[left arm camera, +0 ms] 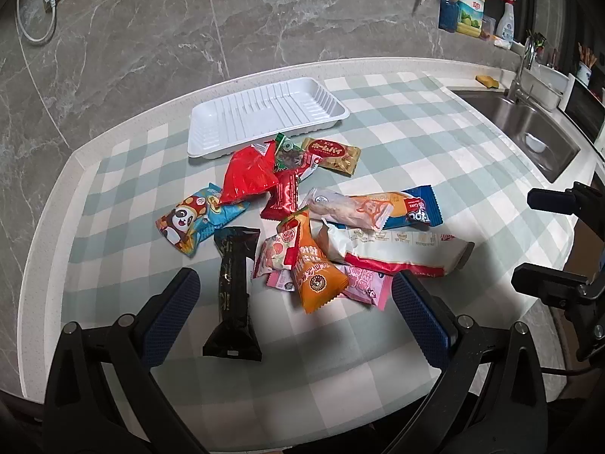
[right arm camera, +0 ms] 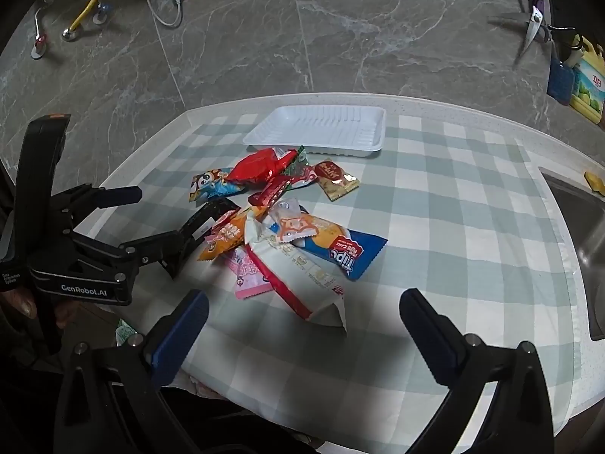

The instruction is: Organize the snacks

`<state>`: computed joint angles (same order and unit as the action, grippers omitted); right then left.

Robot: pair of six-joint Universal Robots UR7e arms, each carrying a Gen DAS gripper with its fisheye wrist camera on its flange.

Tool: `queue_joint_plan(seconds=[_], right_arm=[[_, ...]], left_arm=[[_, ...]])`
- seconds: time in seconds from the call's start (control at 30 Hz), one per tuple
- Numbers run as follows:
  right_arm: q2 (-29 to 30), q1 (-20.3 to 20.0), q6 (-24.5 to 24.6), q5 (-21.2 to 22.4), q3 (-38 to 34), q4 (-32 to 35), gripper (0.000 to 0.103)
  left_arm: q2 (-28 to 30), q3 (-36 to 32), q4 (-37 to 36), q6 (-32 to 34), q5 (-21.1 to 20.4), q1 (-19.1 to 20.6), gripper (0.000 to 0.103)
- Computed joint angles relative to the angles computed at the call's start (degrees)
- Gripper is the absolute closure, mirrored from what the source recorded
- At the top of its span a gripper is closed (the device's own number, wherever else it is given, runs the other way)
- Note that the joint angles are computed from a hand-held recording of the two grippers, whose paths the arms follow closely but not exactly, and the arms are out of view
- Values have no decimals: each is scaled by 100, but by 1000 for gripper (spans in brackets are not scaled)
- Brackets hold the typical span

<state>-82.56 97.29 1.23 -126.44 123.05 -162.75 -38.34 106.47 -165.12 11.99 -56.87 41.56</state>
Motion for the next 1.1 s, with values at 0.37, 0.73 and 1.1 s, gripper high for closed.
queue_joint_plan(seconds=[0.37,0.73,1.1], right_arm=[[42,22,27,-24,-31,24,0],[52,28,34,-36,-45,43,0],[51,30,39,-45,-56,81,0]], left_arm=[[-4,1,115,-89,-42,14,0],[12,25,103,-120,-49,12,0],[17,37,87,-113,-50,30,0]])
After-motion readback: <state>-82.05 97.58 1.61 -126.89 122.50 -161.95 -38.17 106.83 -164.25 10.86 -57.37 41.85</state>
